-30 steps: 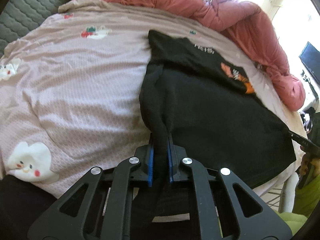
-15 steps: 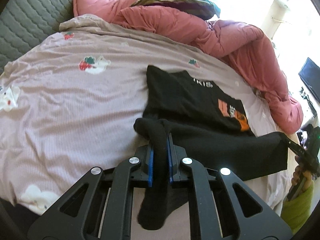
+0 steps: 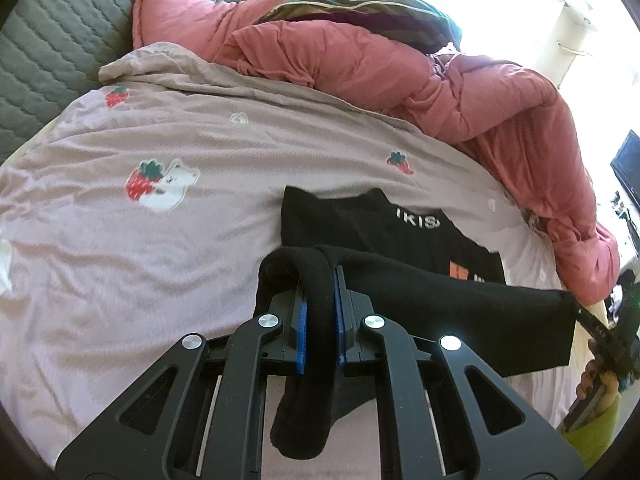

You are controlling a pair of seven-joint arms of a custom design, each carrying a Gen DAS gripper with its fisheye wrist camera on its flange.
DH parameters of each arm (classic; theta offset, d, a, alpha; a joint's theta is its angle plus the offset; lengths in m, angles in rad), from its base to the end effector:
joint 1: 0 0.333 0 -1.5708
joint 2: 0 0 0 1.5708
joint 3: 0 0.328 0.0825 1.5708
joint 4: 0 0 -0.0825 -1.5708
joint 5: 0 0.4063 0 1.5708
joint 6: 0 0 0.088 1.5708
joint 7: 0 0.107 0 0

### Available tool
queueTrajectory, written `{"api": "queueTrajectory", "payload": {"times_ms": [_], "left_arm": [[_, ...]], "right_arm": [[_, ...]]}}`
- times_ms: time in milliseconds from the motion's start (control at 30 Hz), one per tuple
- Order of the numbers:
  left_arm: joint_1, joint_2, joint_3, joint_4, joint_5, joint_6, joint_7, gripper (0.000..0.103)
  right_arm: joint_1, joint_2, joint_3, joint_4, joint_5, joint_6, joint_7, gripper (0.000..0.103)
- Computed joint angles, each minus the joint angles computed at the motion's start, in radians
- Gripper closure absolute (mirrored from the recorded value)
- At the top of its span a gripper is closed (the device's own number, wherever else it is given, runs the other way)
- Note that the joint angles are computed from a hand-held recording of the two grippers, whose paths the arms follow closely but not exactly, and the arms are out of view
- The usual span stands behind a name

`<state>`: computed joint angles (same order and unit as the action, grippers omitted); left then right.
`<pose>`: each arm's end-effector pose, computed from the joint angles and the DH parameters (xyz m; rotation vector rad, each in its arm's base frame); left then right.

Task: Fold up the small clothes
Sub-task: 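Lift the hem with both tools, fold it onto the collar, release, then move both open tools to the folded edge of the shirt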

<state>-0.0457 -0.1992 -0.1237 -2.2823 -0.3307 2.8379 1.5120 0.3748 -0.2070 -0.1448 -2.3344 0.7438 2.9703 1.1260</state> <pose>0.5413 -0.0788 0.5230 -2.0209 1.7224 -0.9815 0.5286 0.0726 0.5029 -1.5954 1.6240 -0.3964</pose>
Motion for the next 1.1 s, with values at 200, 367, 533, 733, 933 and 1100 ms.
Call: {"api": "queueTrajectory", "payload": {"times_ms": [200,367,533,733,933,1100], "left_arm": [[0.016,0.122,-0.014,0.096,0.077,0.002,-0.052,0.099],[0.010,0.183,-0.002,0.118,0.007,-0.003,-0.009,0.097],[-0.005,0.149,0.009,0.070,-0.253,0.022,0.204,0.072],[-0.035,0.058,0.030,-0.012,-0.455,0.056,0.375,0.065],[-0.057,-0.018,0.034,-0.106,-0.417,0.065,0.375,0.061],[-0.066,-0.014,0.036,-0.126,-0.375,0.060,0.336,0.061]], "right_arm": [[-0.069,0.104,0.050,0.067,-0.107,-0.014,0.118,0.097],[-0.135,0.169,0.108,0.094,-0.223,-0.028,0.240,0.096],[-0.164,0.154,0.135,0.069,-0.275,-0.021,0.295,0.066],[-0.124,0.078,0.099,-0.002,-0.197,-0.018,0.239,0.047],[-0.087,-0.013,0.064,-0.085,-0.248,-0.046,0.236,0.047],[-0.047,-0.063,0.028,-0.133,-0.272,-0.068,0.230,0.047]]}}
